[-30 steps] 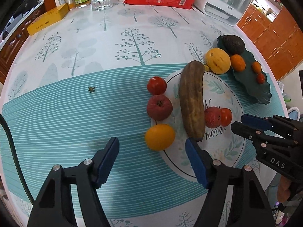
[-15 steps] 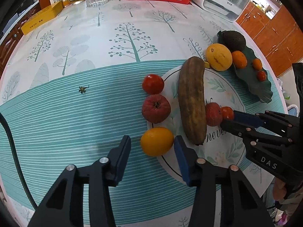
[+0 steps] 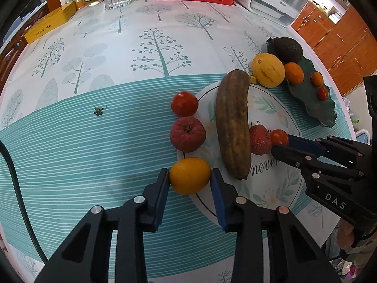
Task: Organize fruits
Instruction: 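Carry the tomato with the right tool while the left tool carries the yellow orange toward the green plate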
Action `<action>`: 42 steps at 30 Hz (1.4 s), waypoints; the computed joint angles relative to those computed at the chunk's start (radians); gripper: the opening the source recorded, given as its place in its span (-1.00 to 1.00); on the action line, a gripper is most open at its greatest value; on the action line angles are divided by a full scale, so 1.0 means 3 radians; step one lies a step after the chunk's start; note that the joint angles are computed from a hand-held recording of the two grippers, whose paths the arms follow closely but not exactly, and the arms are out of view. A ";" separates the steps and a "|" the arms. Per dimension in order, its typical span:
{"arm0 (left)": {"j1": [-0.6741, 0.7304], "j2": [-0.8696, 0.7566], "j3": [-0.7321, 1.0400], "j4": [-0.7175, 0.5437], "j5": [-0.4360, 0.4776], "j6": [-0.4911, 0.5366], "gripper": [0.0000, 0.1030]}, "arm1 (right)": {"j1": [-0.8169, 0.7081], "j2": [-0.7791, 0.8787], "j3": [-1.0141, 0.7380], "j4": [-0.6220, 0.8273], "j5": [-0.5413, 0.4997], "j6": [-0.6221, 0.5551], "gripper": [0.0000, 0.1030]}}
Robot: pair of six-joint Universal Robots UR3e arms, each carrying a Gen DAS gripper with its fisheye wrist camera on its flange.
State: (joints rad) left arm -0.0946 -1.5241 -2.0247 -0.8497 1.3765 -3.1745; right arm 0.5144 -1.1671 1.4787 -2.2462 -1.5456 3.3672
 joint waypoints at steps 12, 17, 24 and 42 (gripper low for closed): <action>-0.0022 0.0422 0.0000 -0.0188 -0.0094 0.0043 -0.35 | 0.0091 -0.0436 0.0237 -0.0055 -0.0086 0.0154 -0.53; -0.0110 0.0621 0.0137 -0.0394 -0.0157 0.0057 -0.35 | 0.0139 -0.0713 0.0348 -0.0009 -0.0145 0.0275 -0.53; -0.0435 0.0590 0.0550 -0.0567 -0.0148 0.0002 -0.35 | 0.0168 -0.1166 0.0509 0.0123 -0.0308 0.0420 -0.53; -0.1436 -0.1085 0.2778 -0.0817 0.0532 -0.0847 -0.35 | -0.1101 -0.1947 0.0655 0.0557 0.0432 -0.0561 -0.53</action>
